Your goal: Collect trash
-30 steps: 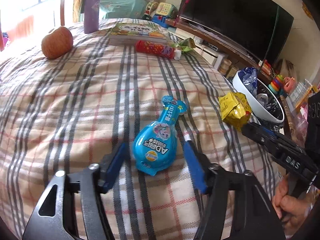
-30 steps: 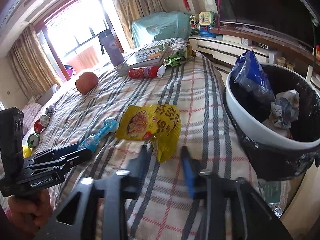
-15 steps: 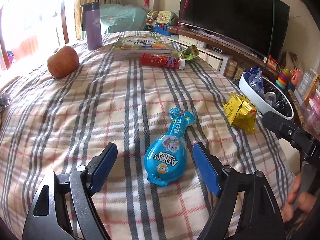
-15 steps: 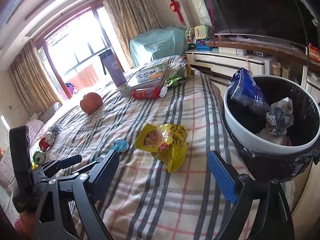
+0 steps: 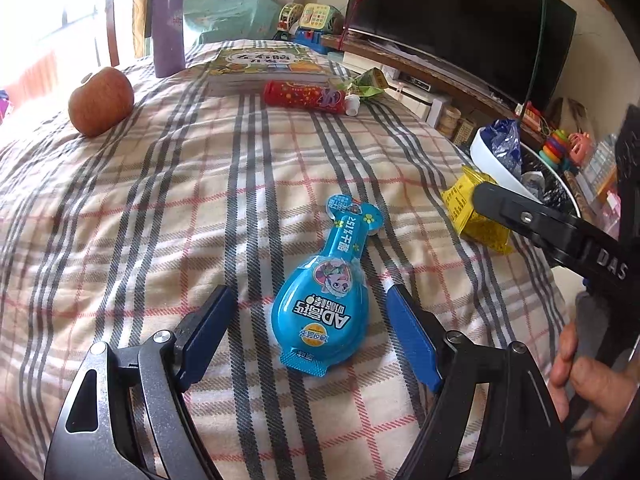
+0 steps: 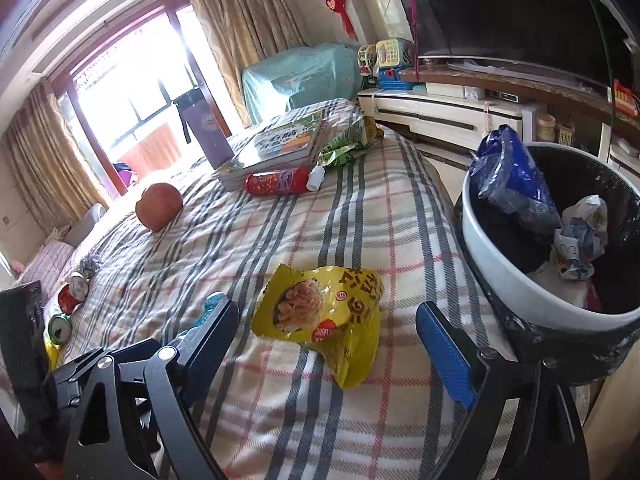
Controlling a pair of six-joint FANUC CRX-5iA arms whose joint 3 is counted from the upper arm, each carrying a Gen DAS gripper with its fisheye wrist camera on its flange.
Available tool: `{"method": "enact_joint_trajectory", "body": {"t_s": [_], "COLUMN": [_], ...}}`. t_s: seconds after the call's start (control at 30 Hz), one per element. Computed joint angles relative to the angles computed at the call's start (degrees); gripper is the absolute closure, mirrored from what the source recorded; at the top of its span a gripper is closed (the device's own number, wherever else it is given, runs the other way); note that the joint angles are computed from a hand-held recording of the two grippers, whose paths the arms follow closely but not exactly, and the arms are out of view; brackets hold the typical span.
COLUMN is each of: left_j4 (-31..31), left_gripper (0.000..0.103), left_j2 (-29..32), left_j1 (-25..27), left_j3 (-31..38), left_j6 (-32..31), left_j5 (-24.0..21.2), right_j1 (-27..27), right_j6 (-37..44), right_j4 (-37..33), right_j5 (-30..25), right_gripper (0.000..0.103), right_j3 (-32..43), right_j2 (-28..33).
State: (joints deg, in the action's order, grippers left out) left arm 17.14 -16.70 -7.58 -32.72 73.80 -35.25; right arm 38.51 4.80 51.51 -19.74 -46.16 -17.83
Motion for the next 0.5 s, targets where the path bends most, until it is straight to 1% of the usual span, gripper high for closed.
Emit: {"method": "enact_joint_trajectory", "body": {"t_s": [0.03, 0.1, 0.2, 0.27, 0.33, 0.37, 0.43, 0.47, 0.5], "left_j4": [-0.79, -1.96, -3.77, -4.92, -5.89, -6.36, -7.25, -7.49, -7.78], "left_gripper": [0.023, 0.023, 0.023, 0.026, 0.035, 0.037, 0.044, 0.045, 0.049], "left_j2": [0.14, 0.34, 0.54, 0.65, 0.58, 0.6, 0.6, 0.66, 0.65], "left_j1": [-0.23, -0.57, -1.06, -1.4, -1.89, -2.09, -2.54, -2.66, -2.82], "left_j3": [0.31, 0.79, 1.47, 1.84, 2.01, 2.14, 2.36, 2.47, 2.54], "left_j6": [0.46, 1.2, 2.89, 3.64, 3.97, 4.08, 4.29, 4.32, 4.34], "left_j5": [-0.1, -0.32, -0.53, -0.59, -0.49, -0.51, -0.51, -0.5, -0.51], "right_j1": [0.59, 1.04, 0.65, 0.54, 0.58, 0.81, 1.35, 1.49, 1.53], "right_j6": [3.04, 7.55, 8.33, 8.62, 7.79, 7.78, 9.51, 9.97, 10.04], "right_j4": [-3.54, -8.32, -9.52, -10.31, -9.26, -9.0, -10.5, -11.05, -11.26], "right_j5": [-0.69, -1.01, 0.12, 0.54, 0.58, 0.23, -0.52, -0.77, -0.89], "right_gripper": [0.012, 0.013, 0.013, 0.014, 0.02, 0.022, 0.029, 0.033, 0.043], "right_j3": [1.18, 2.67, 2.21, 1.97, 1.51, 1.47, 2.12, 2.28, 2.3], "right_j2": [0.8, 1.51, 0.89, 0.55, 0.26, 0.21, 0.53, 0.57, 0.57]}}
